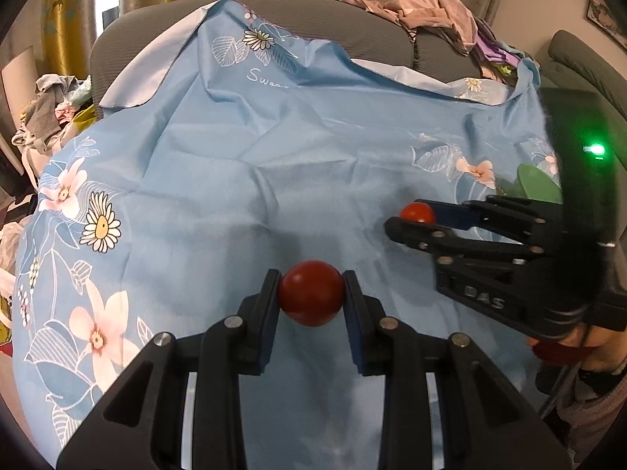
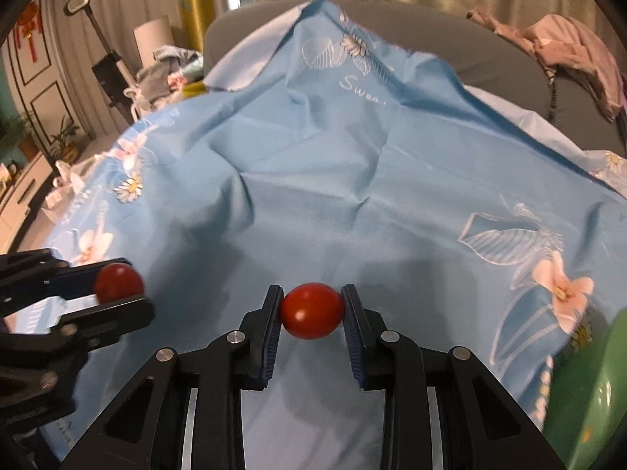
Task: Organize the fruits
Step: 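Carry both cherry tomatoes over the green bowl and open both tools to drop them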
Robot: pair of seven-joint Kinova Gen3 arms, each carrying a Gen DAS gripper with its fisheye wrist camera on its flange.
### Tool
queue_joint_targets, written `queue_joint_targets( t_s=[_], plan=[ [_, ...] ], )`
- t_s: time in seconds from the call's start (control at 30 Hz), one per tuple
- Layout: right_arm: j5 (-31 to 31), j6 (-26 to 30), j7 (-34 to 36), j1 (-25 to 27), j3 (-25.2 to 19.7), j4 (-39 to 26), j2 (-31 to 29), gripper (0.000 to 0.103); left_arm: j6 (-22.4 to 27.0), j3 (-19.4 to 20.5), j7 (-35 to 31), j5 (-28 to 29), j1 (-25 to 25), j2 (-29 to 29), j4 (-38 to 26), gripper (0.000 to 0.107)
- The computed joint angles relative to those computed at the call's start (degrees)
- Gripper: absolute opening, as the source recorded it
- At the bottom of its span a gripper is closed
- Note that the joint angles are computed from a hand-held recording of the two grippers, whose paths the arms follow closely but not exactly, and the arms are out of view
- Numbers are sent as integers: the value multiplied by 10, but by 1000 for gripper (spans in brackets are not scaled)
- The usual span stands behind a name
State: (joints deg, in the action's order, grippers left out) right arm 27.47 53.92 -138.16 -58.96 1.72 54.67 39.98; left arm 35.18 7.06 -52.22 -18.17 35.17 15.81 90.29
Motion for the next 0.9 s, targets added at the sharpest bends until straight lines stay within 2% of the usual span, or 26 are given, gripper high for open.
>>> queue_joint_targets(
  t_s=[0.23,0.43,0.63,0.9],
  plan=[
    [55,-35,-87,-44,10,107,-70,32,7,6,33,-16,23,-22,21,31],
    [114,-45,-181,-68,-6,189,-124,32,17,21,71,-37,42,-41,37,31],
    [170,-33,-259,-81,-33,241,-166,32,31,36,104,-63,61,-51,39,31],
    [236,-13,-327,-84,-78,278,-196,32,56,53,139,-97,82,-61,31,31]
  ],
)
